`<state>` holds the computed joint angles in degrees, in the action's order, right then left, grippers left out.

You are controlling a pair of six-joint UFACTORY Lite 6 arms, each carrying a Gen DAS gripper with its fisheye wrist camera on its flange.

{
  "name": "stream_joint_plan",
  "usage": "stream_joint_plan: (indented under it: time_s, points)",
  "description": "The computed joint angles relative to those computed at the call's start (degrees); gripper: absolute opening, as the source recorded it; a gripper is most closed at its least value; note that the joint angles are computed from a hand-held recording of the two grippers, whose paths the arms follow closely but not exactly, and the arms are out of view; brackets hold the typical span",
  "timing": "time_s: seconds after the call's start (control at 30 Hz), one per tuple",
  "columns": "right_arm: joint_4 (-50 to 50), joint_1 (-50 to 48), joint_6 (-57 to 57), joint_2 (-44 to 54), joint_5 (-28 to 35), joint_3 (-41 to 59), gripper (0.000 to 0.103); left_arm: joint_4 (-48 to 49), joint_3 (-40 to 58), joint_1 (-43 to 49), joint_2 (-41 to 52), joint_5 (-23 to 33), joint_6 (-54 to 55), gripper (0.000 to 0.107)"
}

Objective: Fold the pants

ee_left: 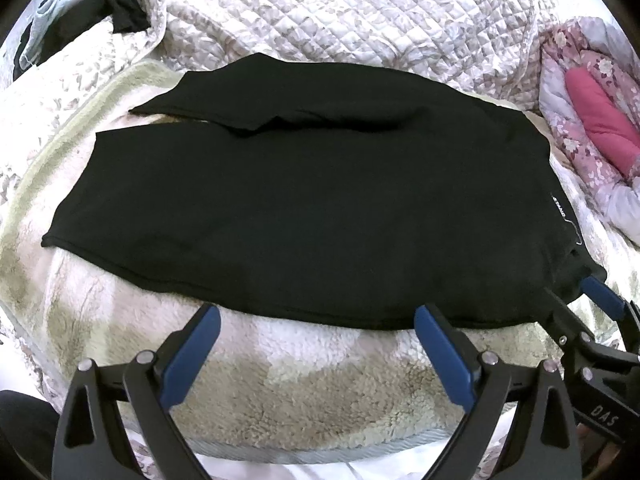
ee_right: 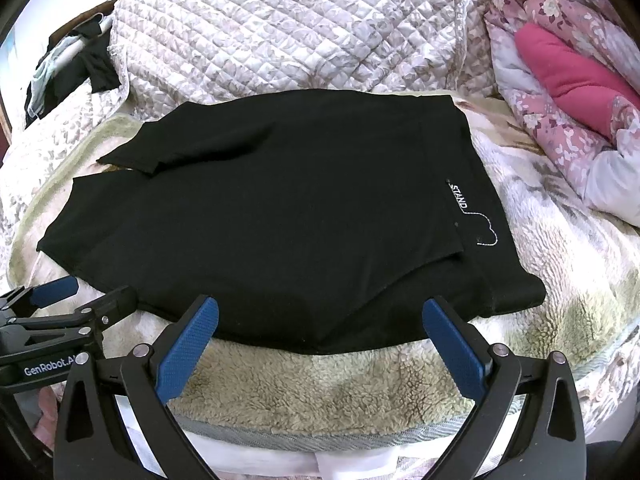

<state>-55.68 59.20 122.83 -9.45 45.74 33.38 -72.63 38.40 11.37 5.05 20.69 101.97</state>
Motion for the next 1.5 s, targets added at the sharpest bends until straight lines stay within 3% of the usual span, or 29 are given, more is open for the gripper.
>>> stream_joint_plan:
  time_s: [0.83,1.13,1.5]
  points:
    - [-0.2,0.5,1.4,1.0,-0.3,0.4,0.102,-2.6,0.1,0.4,1.1,-1.2,3.6,0.099]
    - [-1.4,0.7,2.9,2.6,-0.8,0.9,0.102,-8.6,-0.8,0.6,1.3,-1.7,10.2,0.099]
    - [-3.1,0.2,5.1,0.8,-1.9,-0.9,0.102,-10.7,-0.3,3.0,2.8,1.5,13.7,0.099]
